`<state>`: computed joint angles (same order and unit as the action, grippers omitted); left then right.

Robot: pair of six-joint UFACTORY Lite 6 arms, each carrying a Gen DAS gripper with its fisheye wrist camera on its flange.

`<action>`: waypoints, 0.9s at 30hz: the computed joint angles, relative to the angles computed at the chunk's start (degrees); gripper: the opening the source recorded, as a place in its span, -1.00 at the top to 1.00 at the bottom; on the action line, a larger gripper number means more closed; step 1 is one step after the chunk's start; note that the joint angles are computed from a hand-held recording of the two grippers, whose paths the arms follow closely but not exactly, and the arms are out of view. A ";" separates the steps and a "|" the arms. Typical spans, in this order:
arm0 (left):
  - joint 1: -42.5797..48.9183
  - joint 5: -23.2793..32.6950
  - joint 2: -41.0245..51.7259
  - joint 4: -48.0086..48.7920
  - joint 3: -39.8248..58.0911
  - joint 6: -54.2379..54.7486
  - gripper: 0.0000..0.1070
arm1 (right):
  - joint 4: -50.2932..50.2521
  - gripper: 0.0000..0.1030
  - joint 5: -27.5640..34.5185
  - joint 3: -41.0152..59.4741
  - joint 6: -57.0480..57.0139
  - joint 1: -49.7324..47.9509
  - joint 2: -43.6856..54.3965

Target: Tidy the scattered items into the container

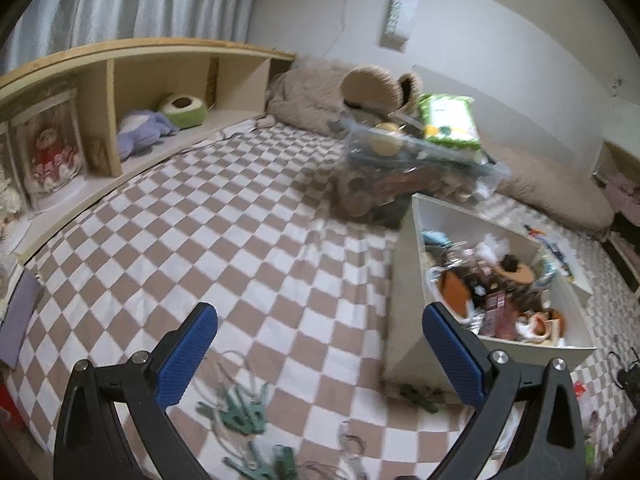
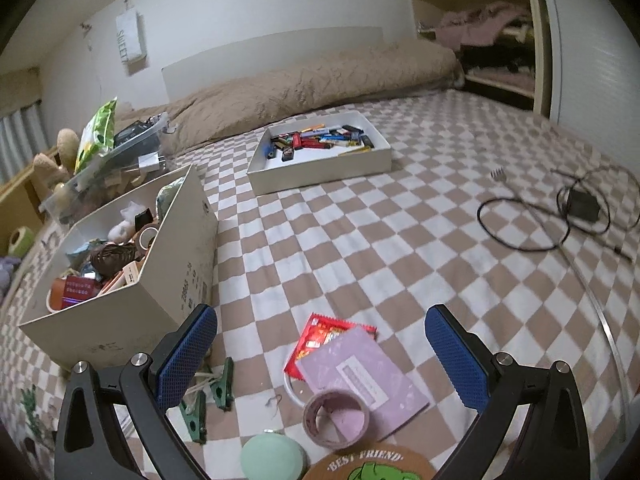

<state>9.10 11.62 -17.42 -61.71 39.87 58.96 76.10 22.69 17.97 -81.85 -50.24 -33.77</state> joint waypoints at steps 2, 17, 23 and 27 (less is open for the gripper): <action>0.84 -0.62 2.14 4.00 1.05 -3.97 -0.93 | 1.94 -1.00 2.35 -0.93 -2.22 -1.79 0.28; 6.59 0.35 15.43 33.82 7.36 -29.63 -0.93 | 0.60 -1.00 3.67 -0.40 -2.46 -5.45 4.88; 7.27 2.78 19.28 38.51 8.85 -34.17 -0.93 | -1.86 -1.00 2.24 -0.56 0.29 -3.72 5.64; 6.60 3.58 20.55 43.65 8.49 -38.86 -0.93 | -2.96 -1.00 1.34 -0.77 1.63 -2.35 5.62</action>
<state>15.70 15.20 3.13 -18.06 48.35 20.10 73.14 24.03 17.20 -80.21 -52.58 -28.14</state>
